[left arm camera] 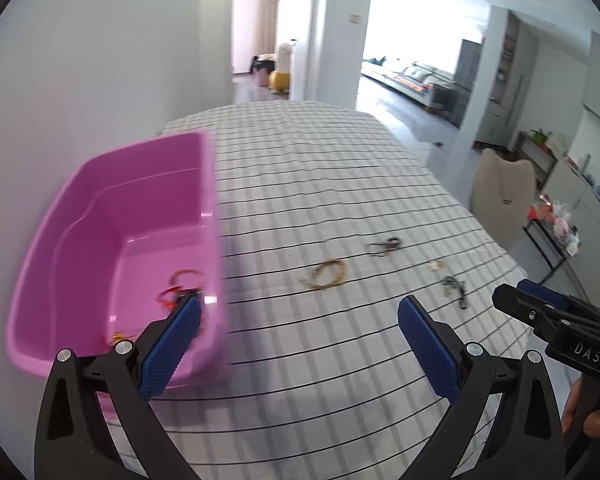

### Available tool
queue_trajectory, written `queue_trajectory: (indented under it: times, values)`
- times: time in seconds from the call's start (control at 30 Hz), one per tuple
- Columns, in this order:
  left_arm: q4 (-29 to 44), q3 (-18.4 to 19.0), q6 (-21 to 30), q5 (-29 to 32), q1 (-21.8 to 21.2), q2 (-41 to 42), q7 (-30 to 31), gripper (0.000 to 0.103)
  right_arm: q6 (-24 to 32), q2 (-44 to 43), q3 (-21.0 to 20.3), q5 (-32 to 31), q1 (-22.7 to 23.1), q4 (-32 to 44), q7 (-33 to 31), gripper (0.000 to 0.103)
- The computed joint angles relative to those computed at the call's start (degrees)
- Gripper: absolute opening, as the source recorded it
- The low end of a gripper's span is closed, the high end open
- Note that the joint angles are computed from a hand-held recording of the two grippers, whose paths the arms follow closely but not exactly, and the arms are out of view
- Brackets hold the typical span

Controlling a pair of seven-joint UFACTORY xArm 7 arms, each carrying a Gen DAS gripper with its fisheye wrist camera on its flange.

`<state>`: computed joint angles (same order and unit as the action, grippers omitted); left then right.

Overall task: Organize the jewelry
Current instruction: 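Withdraw both open tools from the tub toward the remaining jewelry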

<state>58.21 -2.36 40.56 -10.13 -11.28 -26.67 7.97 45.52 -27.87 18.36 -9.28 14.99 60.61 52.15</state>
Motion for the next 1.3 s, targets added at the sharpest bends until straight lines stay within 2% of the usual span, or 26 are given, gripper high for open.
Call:
queue_trajectory:
  times: [0.23,0.37,0.57,0.73,0.87,1.03,1.1,1.3]
  values:
    - [-0.37,-4.93,-3.7,3.11,-0.61,4.62,-7.14,0.097,-0.57,-9.06,-4.4,1.59,-1.39,-10.15,-3.88,0.065]
    - [-1.04,-7.59,-5.87,9.19,0.67,7.48,-14.03,0.097,-3.56,-11.61,-6.15,3.17,-2.76,-15.18,-6.5,0.065]
    - [-0.17,-7.87,-9.26,15.26,0.22,13.5,-18.66,0.097,-8.82,-10.71,-5.74,3.31,-6.0,-20.33,-6.86,0.065]
    - [2.22,-6.63,-13.03,17.3,-0.94,21.19,-18.8,0.097,-13.35,-6.32,-2.68,0.75,-9.76,-21.58,-1.66,0.065]
    - [3.52,-5.46,-16.49,16.55,-1.86,26.01,-16.34,0.097,-15.89,-1.96,1.0,-4.53,-13.65,-21.45,6.09,0.065]
    - [5.19,-4.78,-18.96,14.59,-2.35,30.78,-11.82,0.097,-13.63,2.68,3.13,-12.21,-15.81,-19.72,14.59,0.065]
    - [6.32,-4.94,-18.84,11.97,-2.2,32.74,-9.15,0.097,-12.2,4.01,2.82,-13.94,-15.47,-19.13,17.09,0.065]
    - [8.91,-4.25,-18.59,12.51,-2.61,36.16,-8.1,0.097,-8.84,7.13,1.4,-18.77,-13.37,-17.5,22.95,0.064]
